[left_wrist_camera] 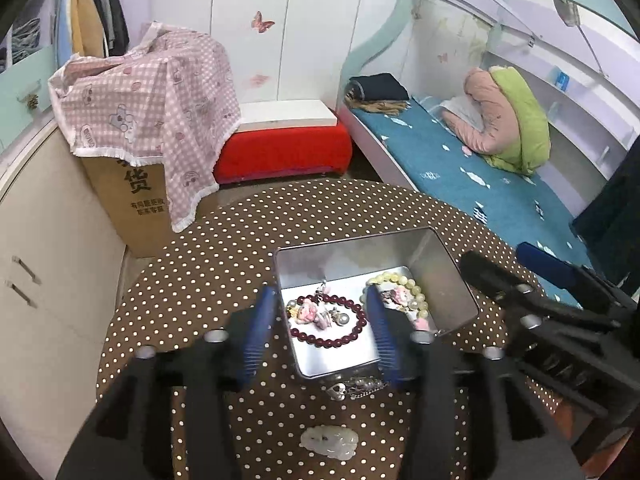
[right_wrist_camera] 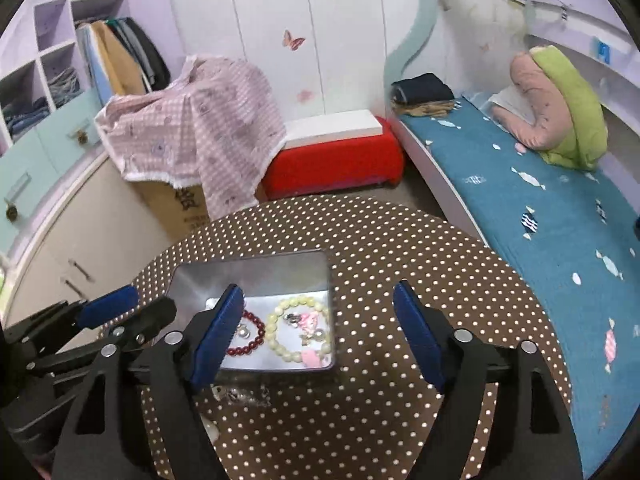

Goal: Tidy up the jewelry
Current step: 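Carry both charms over the tin and open both grippers to drop them, then grasp the pale green jade pendant with the left gripper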

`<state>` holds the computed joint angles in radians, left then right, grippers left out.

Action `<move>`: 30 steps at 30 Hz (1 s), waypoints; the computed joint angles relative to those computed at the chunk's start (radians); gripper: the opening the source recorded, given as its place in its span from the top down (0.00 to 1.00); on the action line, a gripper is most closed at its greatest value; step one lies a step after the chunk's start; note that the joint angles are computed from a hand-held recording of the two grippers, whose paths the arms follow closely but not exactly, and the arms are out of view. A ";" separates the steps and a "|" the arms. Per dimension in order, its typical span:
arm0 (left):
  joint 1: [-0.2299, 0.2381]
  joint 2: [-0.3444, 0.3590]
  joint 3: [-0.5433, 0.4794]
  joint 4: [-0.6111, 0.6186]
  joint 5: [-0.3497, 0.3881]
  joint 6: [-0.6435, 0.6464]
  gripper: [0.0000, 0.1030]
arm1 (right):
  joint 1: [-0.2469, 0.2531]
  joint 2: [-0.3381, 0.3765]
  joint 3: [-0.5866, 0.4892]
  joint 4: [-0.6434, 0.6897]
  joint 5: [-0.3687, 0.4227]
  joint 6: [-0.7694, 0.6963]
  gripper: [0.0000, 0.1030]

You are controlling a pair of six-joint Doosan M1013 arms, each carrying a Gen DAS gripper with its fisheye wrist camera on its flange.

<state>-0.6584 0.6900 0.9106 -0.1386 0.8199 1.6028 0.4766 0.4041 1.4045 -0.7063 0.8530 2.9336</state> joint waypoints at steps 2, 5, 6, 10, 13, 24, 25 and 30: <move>0.002 -0.004 0.005 -0.014 0.000 0.005 0.46 | -0.001 -0.006 0.006 -0.009 0.008 0.018 0.25; 0.002 -0.017 0.024 0.002 -0.014 0.000 0.41 | -0.001 -0.014 0.013 -0.016 0.020 0.029 0.25; 0.002 -0.021 0.031 0.007 -0.014 -0.003 0.40 | -0.001 -0.018 0.018 -0.016 0.019 0.031 0.24; 0.001 -0.044 0.068 0.016 -0.023 -0.011 0.39 | 0.005 -0.025 0.030 -0.020 0.036 0.038 0.23; 0.003 -0.062 0.103 0.019 -0.030 -0.017 0.31 | 0.011 -0.032 0.044 -0.018 0.038 0.048 0.22; 0.015 -0.095 0.185 -0.017 0.029 -0.036 0.29 | 0.027 -0.063 0.118 0.021 0.052 0.077 0.21; 0.015 -0.095 0.189 -0.020 0.039 -0.033 0.29 | 0.027 -0.066 0.126 0.028 0.052 0.078 0.21; 0.013 -0.086 0.201 -0.039 0.084 -0.024 0.29 | 0.030 -0.074 0.156 0.068 0.051 0.082 0.21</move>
